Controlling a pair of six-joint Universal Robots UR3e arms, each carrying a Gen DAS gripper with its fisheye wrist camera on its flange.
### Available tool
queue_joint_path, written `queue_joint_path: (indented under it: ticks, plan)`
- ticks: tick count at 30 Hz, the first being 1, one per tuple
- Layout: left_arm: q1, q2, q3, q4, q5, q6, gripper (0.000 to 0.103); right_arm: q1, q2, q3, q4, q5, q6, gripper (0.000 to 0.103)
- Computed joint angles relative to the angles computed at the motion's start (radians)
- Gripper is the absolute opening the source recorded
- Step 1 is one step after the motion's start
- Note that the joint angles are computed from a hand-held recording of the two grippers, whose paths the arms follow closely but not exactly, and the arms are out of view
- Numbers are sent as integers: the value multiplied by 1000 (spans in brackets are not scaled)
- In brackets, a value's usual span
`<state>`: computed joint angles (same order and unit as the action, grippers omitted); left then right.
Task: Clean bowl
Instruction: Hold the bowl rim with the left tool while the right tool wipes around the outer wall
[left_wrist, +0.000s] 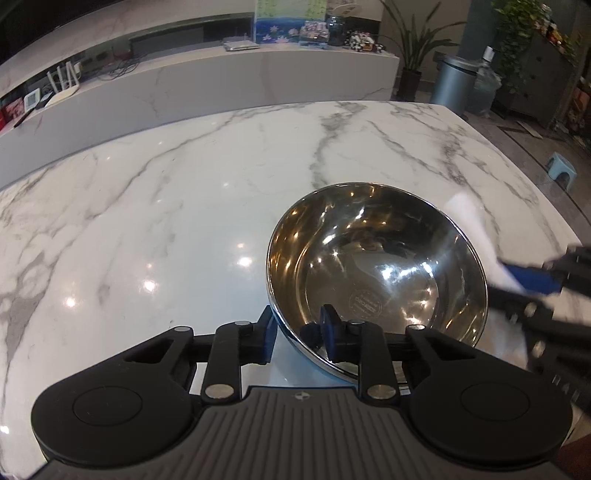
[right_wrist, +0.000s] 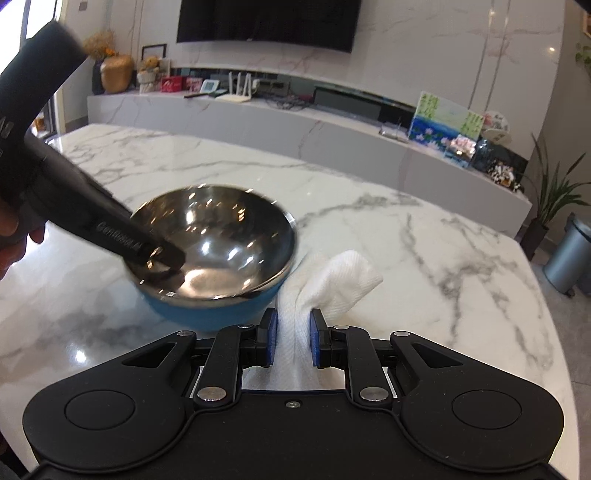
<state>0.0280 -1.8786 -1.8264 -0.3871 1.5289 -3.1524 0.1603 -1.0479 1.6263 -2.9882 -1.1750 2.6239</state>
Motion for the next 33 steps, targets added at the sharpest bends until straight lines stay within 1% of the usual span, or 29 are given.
queue_joint_path:
  ticks: [4,8,19,24,26,27,28,30,32,33]
  plan:
    - [-1,4,0,-6,-7,31,24,-11,-4,12,-26,34,-34,16]
    - [1,4,-1,-4,-12,42,24,4,7,16,-53,15,-86,16]
    - [-5,-4,6,-1,-2,61,24,25,77,-69,23,-11,-112,16]
    - [-6,0,3,4,5,48,24,47,90,-88,67,-64,-130,16]
    - [-2,8,-7,20,1,32,27,56,99,-99,61,-101,-112,16]
    - [-1,11,-10,26,1,24,33,59,104,-107,56,-125,-91,16]
    - [0,15,-14,35,3,13,43,61,108,-114,54,-140,-74,16]
    - [5,24,-26,57,3,-11,54,52,115,-140,78,-152,-20,16]
    - [12,31,-29,63,-2,-33,56,40,117,-162,120,-143,16,16]
    - [15,34,-29,62,-6,-42,60,38,118,-172,141,-144,32,16]
